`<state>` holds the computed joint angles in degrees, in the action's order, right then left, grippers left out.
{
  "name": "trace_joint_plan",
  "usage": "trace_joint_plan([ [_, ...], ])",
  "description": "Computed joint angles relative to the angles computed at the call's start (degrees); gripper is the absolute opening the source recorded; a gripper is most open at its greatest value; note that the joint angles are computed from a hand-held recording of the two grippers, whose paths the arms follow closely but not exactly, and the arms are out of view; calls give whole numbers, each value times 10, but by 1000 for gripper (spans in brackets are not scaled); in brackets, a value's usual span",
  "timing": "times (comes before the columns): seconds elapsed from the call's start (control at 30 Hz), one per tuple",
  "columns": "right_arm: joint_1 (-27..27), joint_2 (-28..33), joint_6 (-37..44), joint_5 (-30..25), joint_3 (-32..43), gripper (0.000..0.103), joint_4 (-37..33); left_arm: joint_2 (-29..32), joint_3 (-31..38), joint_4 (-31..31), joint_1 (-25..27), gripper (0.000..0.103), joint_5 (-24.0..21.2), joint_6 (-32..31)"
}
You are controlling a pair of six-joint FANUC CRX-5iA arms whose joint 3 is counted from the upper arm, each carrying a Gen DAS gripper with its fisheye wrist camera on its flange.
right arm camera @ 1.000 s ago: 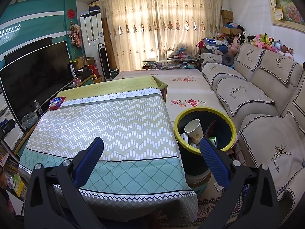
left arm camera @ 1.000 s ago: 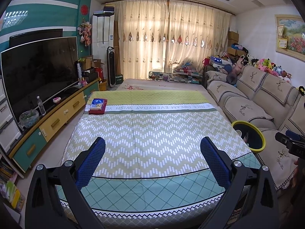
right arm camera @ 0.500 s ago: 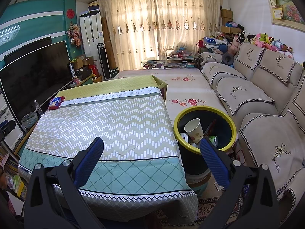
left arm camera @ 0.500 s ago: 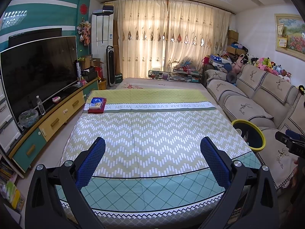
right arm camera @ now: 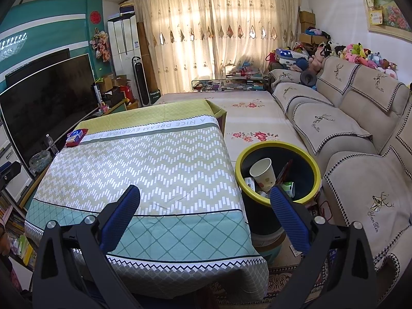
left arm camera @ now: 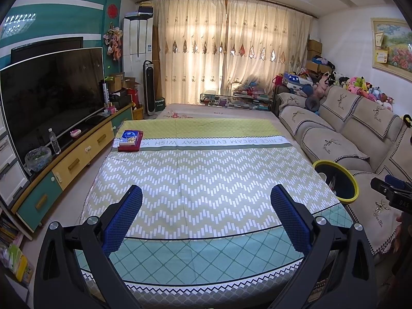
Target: Collect trash
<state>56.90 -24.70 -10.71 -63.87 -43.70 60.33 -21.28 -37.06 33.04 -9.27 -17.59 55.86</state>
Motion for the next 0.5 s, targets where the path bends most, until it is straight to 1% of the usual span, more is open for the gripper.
trace_joint_plan([
  [0.5,-2,1,1,2,1,96,-2,1,-1,-2,0,98,1,2],
])
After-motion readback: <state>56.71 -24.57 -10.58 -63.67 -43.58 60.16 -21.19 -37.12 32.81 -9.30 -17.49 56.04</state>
